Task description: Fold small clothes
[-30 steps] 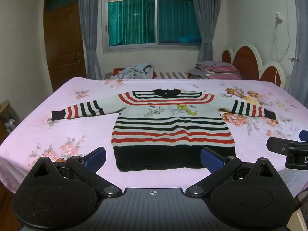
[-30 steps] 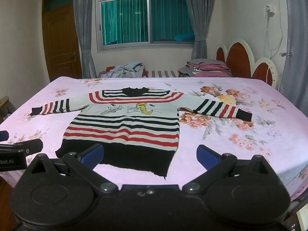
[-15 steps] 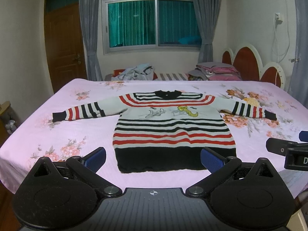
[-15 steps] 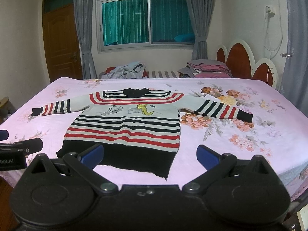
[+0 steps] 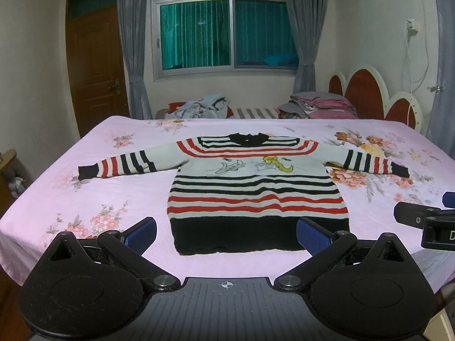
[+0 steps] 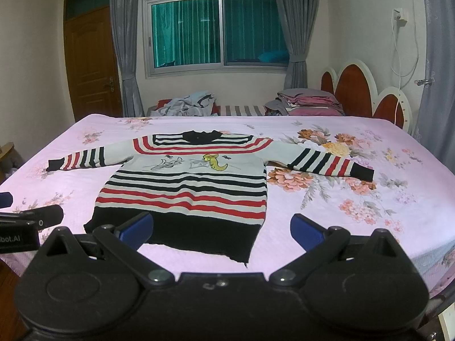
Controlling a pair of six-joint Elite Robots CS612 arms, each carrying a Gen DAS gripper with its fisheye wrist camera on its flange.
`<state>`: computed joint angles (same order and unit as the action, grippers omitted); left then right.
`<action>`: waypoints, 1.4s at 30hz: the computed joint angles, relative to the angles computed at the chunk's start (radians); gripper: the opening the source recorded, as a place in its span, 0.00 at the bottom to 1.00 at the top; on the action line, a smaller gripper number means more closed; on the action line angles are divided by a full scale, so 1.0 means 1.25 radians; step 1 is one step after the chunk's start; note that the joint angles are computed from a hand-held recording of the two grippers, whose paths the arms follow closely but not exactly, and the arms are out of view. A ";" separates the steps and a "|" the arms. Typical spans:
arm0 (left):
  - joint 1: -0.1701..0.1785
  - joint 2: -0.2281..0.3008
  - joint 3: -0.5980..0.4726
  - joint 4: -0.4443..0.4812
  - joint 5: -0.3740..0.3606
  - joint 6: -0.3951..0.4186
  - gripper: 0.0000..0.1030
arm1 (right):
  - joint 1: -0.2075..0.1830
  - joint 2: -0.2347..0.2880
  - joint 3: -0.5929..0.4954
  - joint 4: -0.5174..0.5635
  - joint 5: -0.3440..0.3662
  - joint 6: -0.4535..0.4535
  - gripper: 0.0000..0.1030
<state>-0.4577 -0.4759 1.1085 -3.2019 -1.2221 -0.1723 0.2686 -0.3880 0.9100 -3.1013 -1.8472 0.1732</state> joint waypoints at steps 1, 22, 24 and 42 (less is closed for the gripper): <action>0.000 0.000 0.001 -0.001 -0.001 0.001 1.00 | 0.000 -0.001 0.000 0.000 0.000 0.001 1.00; -0.004 0.003 -0.006 0.000 0.004 0.007 1.00 | -0.001 -0.002 0.002 -0.001 0.001 0.000 1.00; -0.004 0.003 -0.006 -0.001 0.006 0.007 1.00 | -0.001 -0.001 0.002 -0.002 0.001 -0.001 1.00; -0.005 0.004 -0.003 -0.005 0.008 0.006 1.00 | -0.002 -0.002 0.002 -0.002 0.002 0.001 1.00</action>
